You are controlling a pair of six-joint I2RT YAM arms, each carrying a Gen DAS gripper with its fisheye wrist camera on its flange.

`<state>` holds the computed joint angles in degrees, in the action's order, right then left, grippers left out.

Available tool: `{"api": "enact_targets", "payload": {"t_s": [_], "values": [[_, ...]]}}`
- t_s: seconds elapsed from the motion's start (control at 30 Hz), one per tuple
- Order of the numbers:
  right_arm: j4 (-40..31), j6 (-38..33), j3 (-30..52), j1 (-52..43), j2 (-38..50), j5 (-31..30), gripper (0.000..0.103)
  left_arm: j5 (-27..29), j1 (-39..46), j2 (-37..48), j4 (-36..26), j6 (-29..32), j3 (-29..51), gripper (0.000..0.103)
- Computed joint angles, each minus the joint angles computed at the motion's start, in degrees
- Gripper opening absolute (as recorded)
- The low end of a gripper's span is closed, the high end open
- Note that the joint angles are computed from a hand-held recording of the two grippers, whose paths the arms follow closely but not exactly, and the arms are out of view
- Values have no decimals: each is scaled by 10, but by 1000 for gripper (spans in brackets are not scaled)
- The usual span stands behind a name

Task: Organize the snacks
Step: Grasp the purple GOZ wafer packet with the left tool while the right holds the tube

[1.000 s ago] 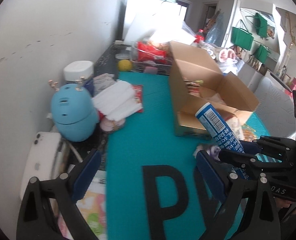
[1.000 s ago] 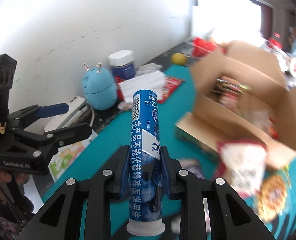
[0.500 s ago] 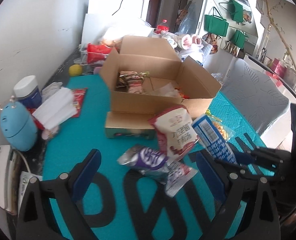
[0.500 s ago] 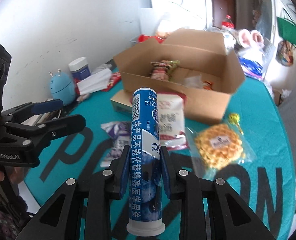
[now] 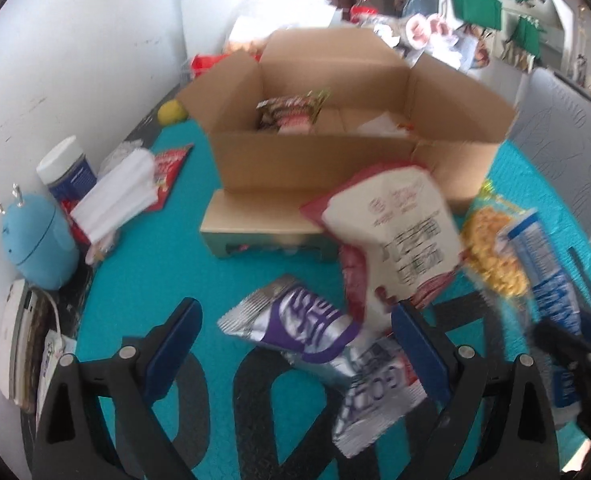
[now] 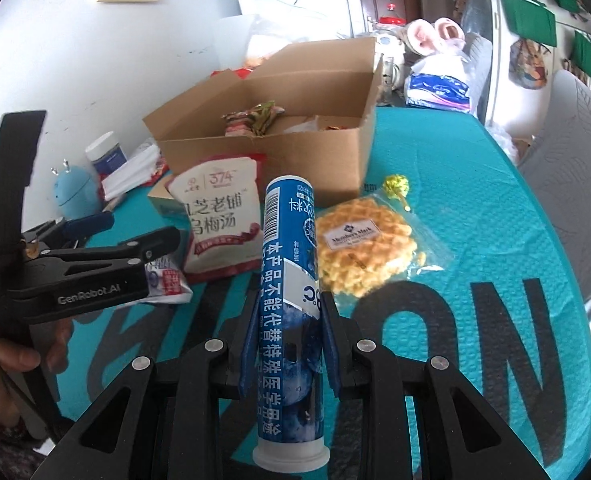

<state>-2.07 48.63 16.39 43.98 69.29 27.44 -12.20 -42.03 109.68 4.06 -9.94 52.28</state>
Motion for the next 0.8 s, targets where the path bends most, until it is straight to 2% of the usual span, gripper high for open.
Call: {"api": "enact_targets", "payload": {"t_s": [0.23, 0.4, 0.57, 0.63, 0.7, 0.73, 0.8], "values": [[8, 7, -18, 1, -4, -10, 28, 37, 32, 38, -57, -15, 27, 97], [39, -1, -20, -3, 19, -26, 28, 32, 42, 21, 1, 8, -14, 97], [72, -7, -10, 0, 68, -39, 28, 40, 44, 32, 18, 50, -8, 95], [80, -7, -10, 0, 77, -47, 28, 60, 49, 33, 12, 60, 0, 83], [87, -7, -9, 2, 86, -48, 28, 94, 57, 42, 10, 57, 8, 51], [92, -6, -8, 3, 94, -49, 28, 108, 61, 50, 8, 54, 14, 43], [98, 0, -7, 4, 108, -51, 28, 102, 58, 57, 16, 51, 16, 38]]}}
